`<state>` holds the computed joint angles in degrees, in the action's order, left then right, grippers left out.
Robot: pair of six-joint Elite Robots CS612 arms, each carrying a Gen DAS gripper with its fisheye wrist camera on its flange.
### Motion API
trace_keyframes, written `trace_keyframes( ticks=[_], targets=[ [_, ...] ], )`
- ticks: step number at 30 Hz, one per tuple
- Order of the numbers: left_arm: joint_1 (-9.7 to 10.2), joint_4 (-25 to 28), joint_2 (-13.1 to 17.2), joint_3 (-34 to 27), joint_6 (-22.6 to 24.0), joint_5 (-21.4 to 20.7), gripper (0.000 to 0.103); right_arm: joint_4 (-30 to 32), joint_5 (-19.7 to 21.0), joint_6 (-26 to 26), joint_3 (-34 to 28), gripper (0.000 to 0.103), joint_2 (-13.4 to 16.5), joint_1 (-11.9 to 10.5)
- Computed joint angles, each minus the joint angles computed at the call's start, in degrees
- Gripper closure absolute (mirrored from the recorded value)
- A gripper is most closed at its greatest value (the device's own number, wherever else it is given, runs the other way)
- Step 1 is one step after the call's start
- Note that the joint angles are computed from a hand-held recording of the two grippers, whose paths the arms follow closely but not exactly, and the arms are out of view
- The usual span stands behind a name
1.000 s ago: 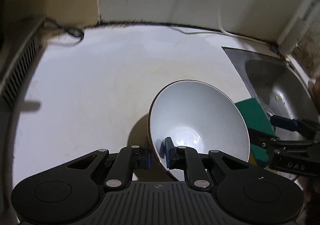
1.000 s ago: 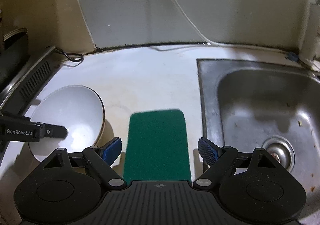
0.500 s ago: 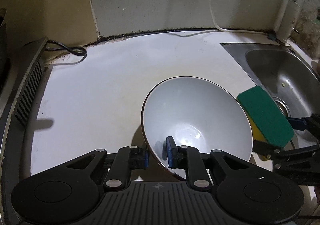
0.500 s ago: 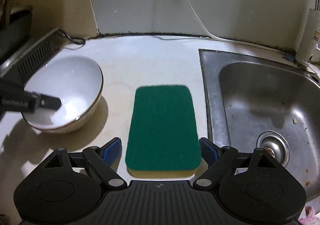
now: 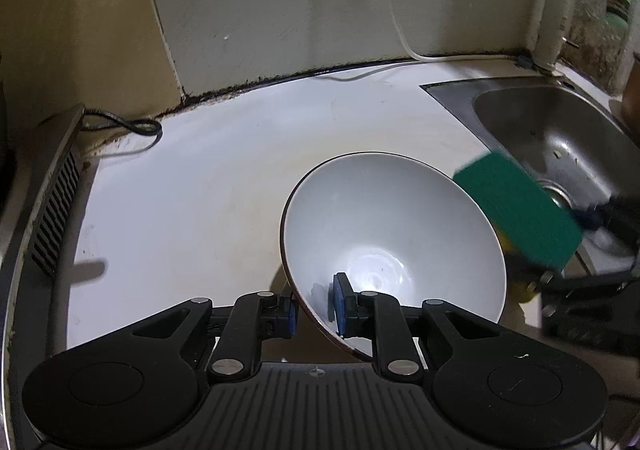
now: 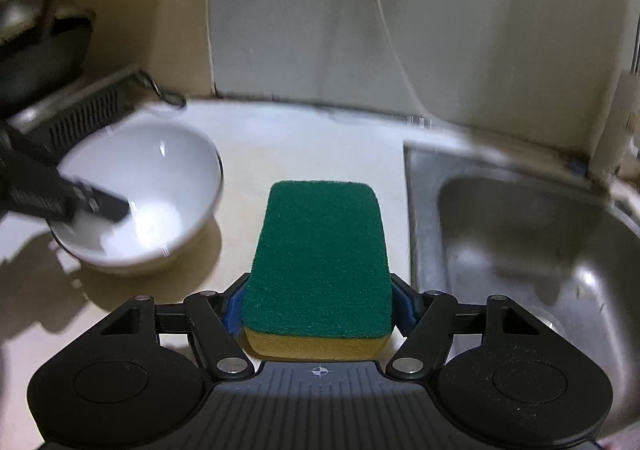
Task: Clean bowl
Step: 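Tilt the bowl up with the left tool while the right tool brings the sponge to it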
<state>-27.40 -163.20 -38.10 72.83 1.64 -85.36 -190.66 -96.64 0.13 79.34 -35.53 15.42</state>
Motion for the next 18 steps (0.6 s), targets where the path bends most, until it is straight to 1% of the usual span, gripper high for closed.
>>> trace_keyframes(
  ticks=[2, 4, 5, 7, 10, 11, 13, 14, 15, 16, 18],
  targets=[
    [-0.18, -1.17, 0.02, 0.38, 1.41, 0.61, 0.081, -2.56, -0.63, -4.83, 0.93, 0.034, -1.08, 0.21],
    [-0.41, -2.88, 0.03, 0.92, 3.10, 1.31, 0.081, -3.72, 0.90, -12.36, 1.91, 0.034, -2.50, 0.32],
    [-0.50, -3.69, 0.05, 1.17, 3.87, 1.60, 0.081, -2.62, 2.86, -17.45, 2.33, 0.034, -3.47, 0.35],
    [-0.54, -5.11, 0.15, 1.48, 4.74, 1.60, 0.081, 1.43, 5.66, -25.15, 2.28, 0.034, -4.62, 0.60],
    [-0.56, -7.64, 0.22, 2.24, 6.61, 1.41, 0.081, 8.81, 6.01, -38.68, -0.23, 0.034, -4.54, 1.78],
    [-0.55, -8.45, 0.23, 2.52, 7.21, 1.23, 0.081, 10.09, 5.46, -40.93, -1.34, 0.034, -4.14, 2.06],
    [-0.41, -9.29, 0.20, 2.87, 7.52, 0.45, 0.081, 12.84, 5.29, -43.65, -3.38, 0.034, -3.48, 2.35],
    [-0.36, -9.68, 0.19, 3.03, 7.65, 0.19, 0.081, 15.37, 5.25, -45.69, -5.17, 0.034, -2.91, 2.52],
    [-0.44, -9.84, 0.18, 3.12, 7.58, 0.95, 0.081, 16.60, 5.03, -46.77, -6.01, 0.034, -2.63, 2.62],
    [-0.38, -10.05, 0.20, 3.16, 7.40, 0.92, 0.081, 17.99, 4.37, -48.30, -6.85, 0.034, -2.35, 2.76],
    [-0.14, -9.92, 0.28, 3.00, 6.95, 0.12, 0.081, 20.84, 1.55, -52.56, -8.28, 0.034, -1.88, 3.15]
  ],
)
